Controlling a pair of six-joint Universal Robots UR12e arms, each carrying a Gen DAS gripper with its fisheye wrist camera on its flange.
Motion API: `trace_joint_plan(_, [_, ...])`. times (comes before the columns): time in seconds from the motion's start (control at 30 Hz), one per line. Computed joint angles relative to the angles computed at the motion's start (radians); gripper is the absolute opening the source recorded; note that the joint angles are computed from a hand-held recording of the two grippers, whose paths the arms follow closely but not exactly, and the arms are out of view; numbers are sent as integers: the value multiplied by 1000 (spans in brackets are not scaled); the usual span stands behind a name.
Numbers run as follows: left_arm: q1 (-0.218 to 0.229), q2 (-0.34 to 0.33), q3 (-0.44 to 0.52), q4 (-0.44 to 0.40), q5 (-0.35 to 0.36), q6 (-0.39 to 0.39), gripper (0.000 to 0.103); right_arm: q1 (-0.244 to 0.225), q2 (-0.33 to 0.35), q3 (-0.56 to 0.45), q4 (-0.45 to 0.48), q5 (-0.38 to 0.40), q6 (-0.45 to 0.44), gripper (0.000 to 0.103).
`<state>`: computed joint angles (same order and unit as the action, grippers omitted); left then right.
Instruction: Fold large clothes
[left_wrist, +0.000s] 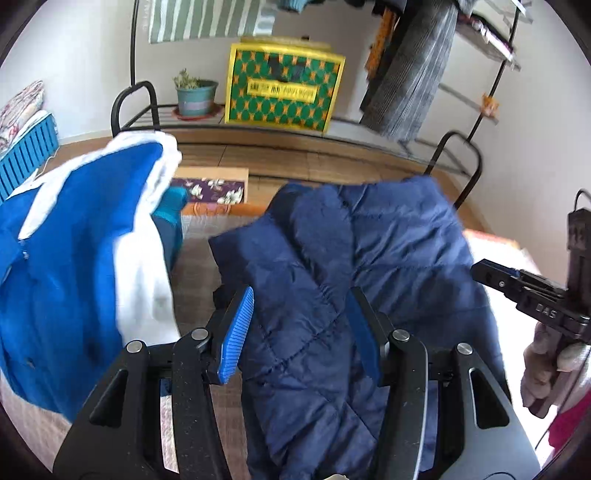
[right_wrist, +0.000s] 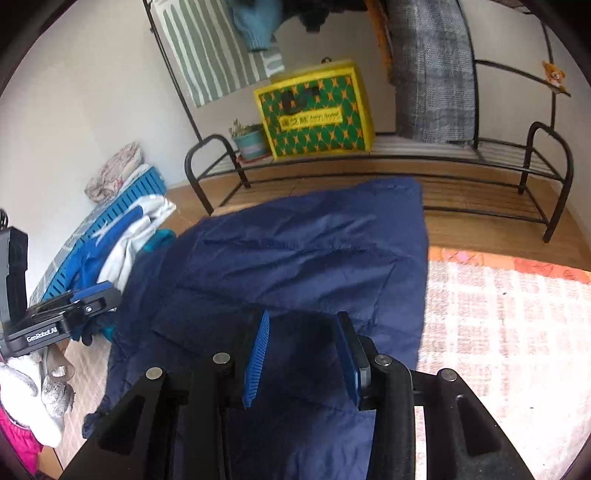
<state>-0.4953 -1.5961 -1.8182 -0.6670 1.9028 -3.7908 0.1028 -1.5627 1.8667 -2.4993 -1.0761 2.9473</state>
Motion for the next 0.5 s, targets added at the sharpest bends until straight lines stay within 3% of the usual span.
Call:
trace_joint_plan(0.13, [20,-19,-1,-88,-14,-46,55,16,21,-7,40,-32,-32,45])
trace_joint_plan(0.2, [44,-19,-11,-98,-79,-29,60,8,29,-16,73,-9,-35,46])
trace_joint_plan(0.3, [69,15,-41,-73,-121,-64,61,-9,27,-24,103,23,-30,47])
trace_joint_plan(0.37, [93,48,-78,-5,-201,-61,61,-32,11,-10,89,63,-21,55])
trace_joint_plan(0.4, [108,73,-103,35,-254,-63,61,-57,-6,13,53,101,-9,64])
trace_joint_plan(0.43, [117,87,-114,45,-278,-63,65,-81,-21,36,17,141,3,76])
trace_joint_plan(0.5, [146,121,-152,92,-356,-81,74,-127,-45,72,-12,207,10,89])
